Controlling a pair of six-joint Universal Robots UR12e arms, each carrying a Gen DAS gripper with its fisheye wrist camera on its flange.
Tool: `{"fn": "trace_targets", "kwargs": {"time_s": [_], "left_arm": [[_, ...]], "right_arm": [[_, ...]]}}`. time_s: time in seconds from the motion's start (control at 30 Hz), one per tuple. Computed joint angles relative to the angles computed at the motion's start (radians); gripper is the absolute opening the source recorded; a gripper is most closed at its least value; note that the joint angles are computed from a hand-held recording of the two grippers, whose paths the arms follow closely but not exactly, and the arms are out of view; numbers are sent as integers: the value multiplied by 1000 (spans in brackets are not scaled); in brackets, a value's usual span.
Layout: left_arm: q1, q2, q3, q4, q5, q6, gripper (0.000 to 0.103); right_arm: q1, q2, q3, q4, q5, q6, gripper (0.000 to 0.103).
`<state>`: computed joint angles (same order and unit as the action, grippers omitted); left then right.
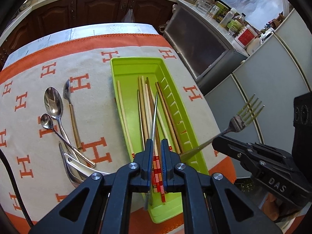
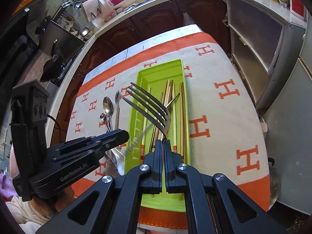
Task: Organize utensils
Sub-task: 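Carry the steel chopstick and the fork into the green tray and open both tools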
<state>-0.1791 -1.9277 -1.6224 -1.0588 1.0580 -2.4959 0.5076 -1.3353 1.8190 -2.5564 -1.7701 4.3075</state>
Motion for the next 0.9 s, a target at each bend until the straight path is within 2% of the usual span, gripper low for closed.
{"fn": "trace_targets", "kwargs": {"time_s": [0.13, 0.3, 0.43, 0.63, 0.9], "left_arm": [[14, 11, -1, -17, -11, 16, 7], [34, 17, -6, 21, -2, -8, 9], [55, 13, -5, 55, 22, -53, 19], [82, -6, 7, 66, 47, -120, 19], [87, -12, 4, 95, 57, -138, 19]], "right_arm": [[-6, 3, 0, 5, 5, 4, 2], [-12, 14, -12, 20, 10, -6, 2], [-18, 29, -29, 38, 28, -22, 2], [-40, 70, -69, 72, 62, -54, 2], [-69, 136, -133, 111, 99, -67, 2]]}}
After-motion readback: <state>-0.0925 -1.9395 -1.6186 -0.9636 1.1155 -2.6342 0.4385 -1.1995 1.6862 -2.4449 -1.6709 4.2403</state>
